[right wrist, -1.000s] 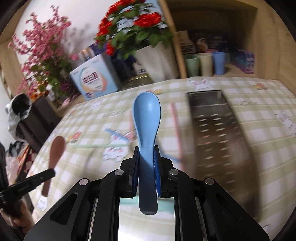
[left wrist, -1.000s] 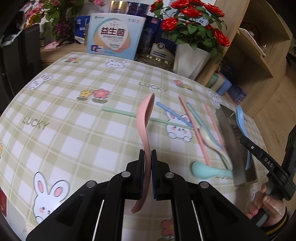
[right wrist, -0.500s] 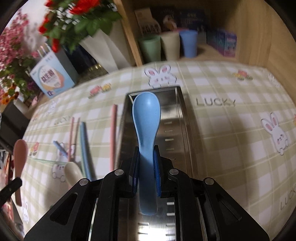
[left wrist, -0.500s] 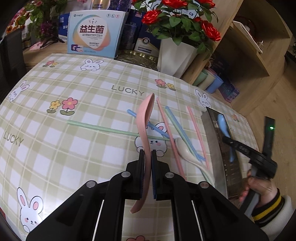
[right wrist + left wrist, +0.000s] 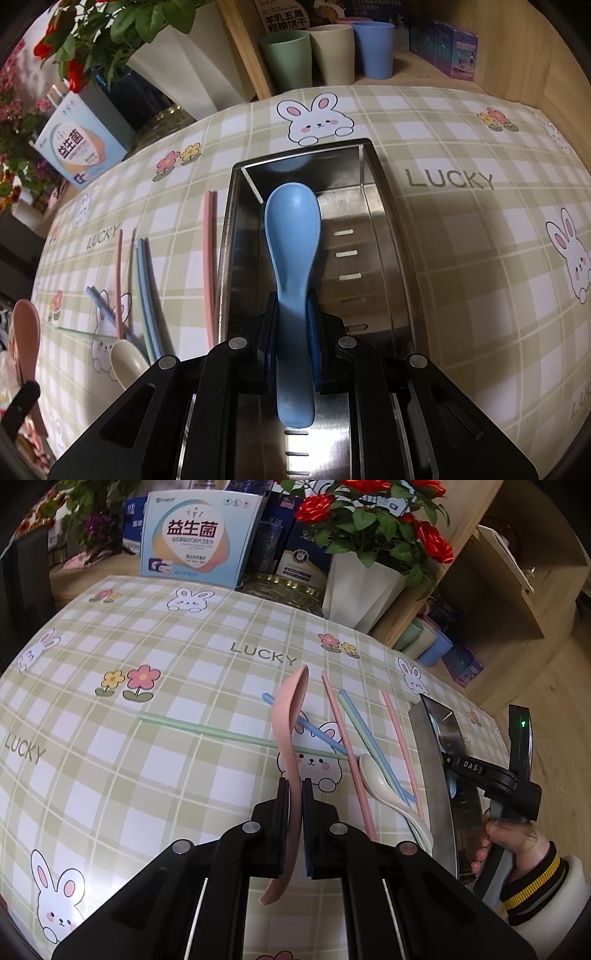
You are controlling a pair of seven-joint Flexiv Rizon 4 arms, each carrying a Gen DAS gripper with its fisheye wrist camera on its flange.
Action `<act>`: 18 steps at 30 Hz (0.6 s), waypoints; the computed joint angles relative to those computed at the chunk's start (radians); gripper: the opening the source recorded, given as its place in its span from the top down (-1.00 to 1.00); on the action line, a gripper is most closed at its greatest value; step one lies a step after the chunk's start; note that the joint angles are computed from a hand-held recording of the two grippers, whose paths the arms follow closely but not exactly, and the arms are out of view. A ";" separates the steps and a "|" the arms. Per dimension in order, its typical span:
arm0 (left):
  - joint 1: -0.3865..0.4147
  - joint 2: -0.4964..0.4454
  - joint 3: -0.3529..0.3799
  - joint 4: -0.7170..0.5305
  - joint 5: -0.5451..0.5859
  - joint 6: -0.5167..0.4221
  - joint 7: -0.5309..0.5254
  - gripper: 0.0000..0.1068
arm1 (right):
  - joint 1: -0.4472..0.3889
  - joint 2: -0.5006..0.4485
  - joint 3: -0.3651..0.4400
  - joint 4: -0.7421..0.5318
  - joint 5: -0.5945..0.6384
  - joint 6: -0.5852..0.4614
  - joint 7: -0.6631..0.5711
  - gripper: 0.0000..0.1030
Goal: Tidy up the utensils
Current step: 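Carry the blue spoon into the steel tray and open the right gripper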
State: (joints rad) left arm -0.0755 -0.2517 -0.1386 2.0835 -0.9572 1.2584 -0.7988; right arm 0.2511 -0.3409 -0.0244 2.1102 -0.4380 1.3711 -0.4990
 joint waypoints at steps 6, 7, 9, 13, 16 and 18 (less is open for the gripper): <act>0.002 0.004 0.005 0.003 0.000 -0.012 -0.009 0.87 | 0.019 0.023 -0.022 0.013 -0.046 -0.010 0.040 0.69; 0.002 0.006 0.004 0.004 -0.004 -0.012 -0.006 0.87 | 0.021 0.030 -0.027 0.019 -0.059 -0.005 0.050 0.69; 0.001 0.008 -0.001 0.007 -0.022 -0.009 0.011 0.87 | 0.034 0.053 -0.054 0.042 -0.112 0.016 0.091 0.69; -0.005 0.018 0.002 0.007 -0.029 -0.035 0.020 0.87 | 0.069 0.112 -0.150 0.108 -0.341 0.065 0.268 0.68; -0.013 0.021 0.011 -0.002 0.001 -0.075 -0.008 0.87 | 0.065 0.153 -0.194 0.148 -0.529 0.091 0.398 0.63; -0.021 0.024 0.010 -0.006 0.009 -0.086 -0.013 0.87 | 0.045 0.174 -0.197 0.166 -0.620 0.097 0.458 0.24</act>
